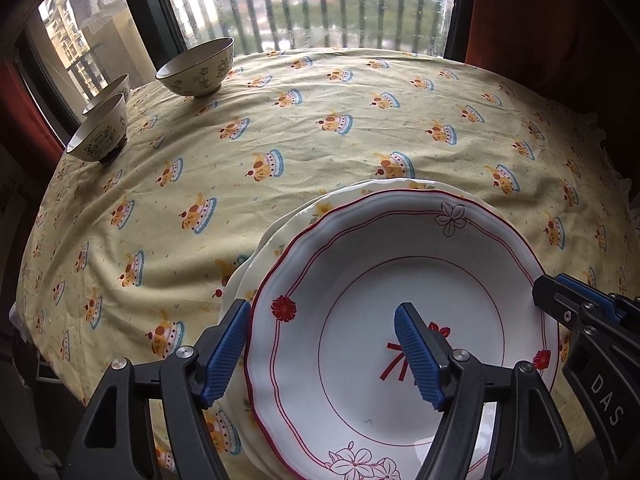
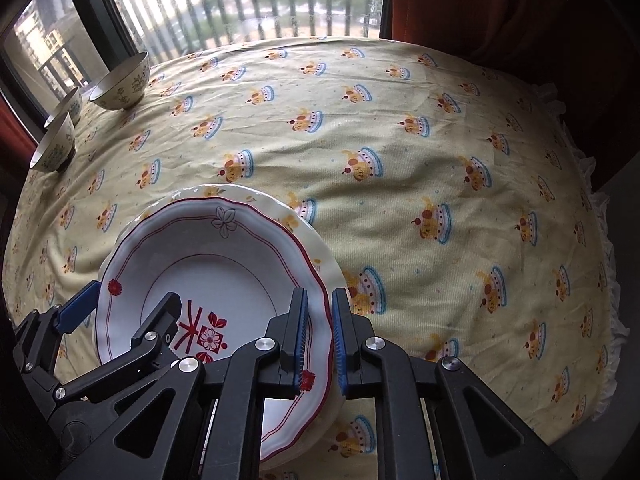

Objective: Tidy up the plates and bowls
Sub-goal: 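Lower the red-rimmed plate onto the stack and open the right tool, then move both tools toward the large white bowl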

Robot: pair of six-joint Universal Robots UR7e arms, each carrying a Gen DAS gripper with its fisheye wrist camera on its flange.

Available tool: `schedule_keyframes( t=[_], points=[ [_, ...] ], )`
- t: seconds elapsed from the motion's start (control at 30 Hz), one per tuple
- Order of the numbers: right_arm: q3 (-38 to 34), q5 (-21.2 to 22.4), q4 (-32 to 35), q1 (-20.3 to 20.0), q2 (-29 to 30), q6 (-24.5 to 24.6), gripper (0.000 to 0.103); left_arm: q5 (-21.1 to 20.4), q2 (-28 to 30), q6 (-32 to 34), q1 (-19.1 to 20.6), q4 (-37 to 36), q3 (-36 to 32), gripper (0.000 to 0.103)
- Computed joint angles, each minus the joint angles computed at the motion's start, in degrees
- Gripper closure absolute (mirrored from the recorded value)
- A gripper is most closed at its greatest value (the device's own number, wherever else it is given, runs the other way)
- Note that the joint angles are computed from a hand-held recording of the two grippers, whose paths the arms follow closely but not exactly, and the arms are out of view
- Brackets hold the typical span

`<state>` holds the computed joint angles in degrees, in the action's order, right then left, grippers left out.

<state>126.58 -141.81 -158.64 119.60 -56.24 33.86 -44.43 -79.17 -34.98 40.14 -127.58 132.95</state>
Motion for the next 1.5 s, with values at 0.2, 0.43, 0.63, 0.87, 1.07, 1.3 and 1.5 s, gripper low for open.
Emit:
schedule_keyframes(
  t=[0.2,0.43,0.63,0.87,1.07,1.3,1.5],
  points=[
    [-0.09,1.39,-1.17,-0.62,-0.03,-2.09,0.086,-2.05,-0.73,-0.3,0.88,1.35,-1.18,0.026],
    [-0.84,1.77,-1.92,-0.35,-0.04,-5.95,0.061,-0.85,-3.14,-2.28,0.34,4.16,-1.69,0.017],
    [-3.38,0.08,-2.34,1.05,1.23,-8.68,0.046,-0.19,-5.6,-2.25,1.77,4.58,-2.76,0.014],
    [-7.8,-0.33,-0.82,2.76,4.0,-7.23,0.036,-0.12,-7.68,3.29,5.39,3.58,-4.83,0.012],
    [-12.11,1.15,-0.33,4.12,7.82,-0.87,0.036,-1.14,-9.12,13.43,9.63,2.44,-7.61,0.012],
    [-20.13,0.33,4.4,6.05,14.5,7.31,0.036,-2.42,-9.34,25.62,14.73,2.64,-12.58,0.012],
    [-27.74,-2.19,7.06,7.79,20.67,11.3,0.036,-4.8,-8.3,32.35,20.02,2.64,-17.76,0.013]
  ],
)
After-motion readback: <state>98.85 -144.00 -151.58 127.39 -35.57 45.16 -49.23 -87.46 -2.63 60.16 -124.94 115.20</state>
